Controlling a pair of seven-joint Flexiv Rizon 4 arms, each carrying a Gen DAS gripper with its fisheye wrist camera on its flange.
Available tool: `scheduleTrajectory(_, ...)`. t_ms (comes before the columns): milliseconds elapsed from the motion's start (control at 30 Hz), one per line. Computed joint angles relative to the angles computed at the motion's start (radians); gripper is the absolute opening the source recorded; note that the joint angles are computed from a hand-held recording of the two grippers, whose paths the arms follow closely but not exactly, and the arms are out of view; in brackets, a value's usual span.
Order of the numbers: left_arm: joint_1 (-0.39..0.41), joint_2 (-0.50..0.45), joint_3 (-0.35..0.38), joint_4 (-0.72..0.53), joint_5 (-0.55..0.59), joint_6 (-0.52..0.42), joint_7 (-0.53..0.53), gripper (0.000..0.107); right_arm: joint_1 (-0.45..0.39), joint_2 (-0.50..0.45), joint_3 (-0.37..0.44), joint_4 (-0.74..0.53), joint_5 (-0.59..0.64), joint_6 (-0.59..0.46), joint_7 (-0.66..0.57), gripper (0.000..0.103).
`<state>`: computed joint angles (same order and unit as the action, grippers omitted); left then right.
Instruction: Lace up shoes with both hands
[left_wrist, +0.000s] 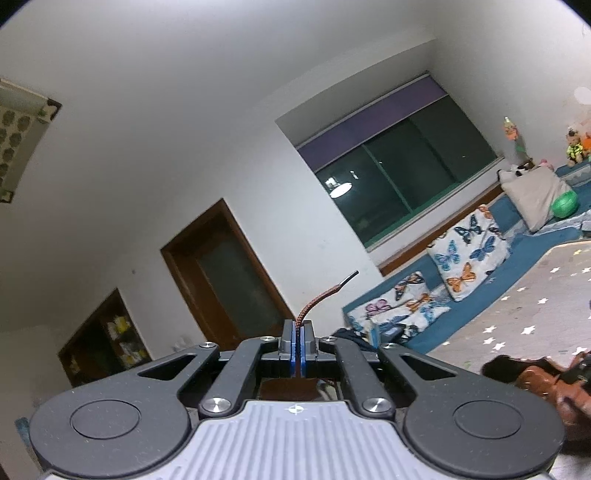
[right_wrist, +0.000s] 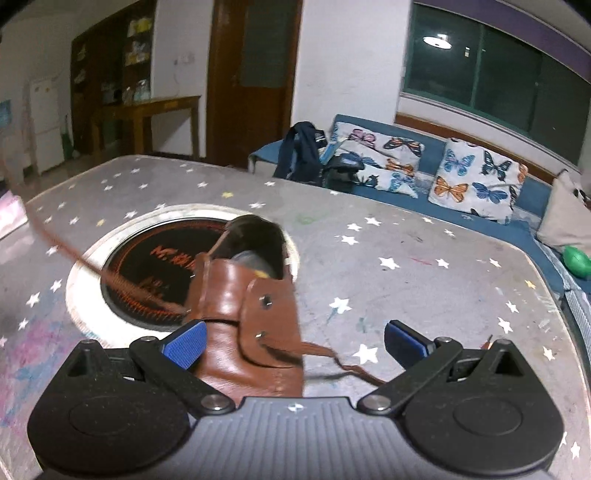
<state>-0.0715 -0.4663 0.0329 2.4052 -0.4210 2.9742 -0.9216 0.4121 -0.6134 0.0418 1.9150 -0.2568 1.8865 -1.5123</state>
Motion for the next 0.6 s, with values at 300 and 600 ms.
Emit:
scheduleTrajectory(300, -0.013, -0.01, -0.029, -0.014, 0.066, -0.124, -0.052, 0.003, -0.012, -0.045, 0.006, -0.044, 0.015, 0.032, 0.026, 0.103)
scheduleTrajectory(600, -0.021, -0.04, -0.039, -0.079, 0.149, -0.307, -0.09, 0.002, 0.013, -0.063, -0.02, -0.054, 0.024, 0.046, 0.019, 0.103)
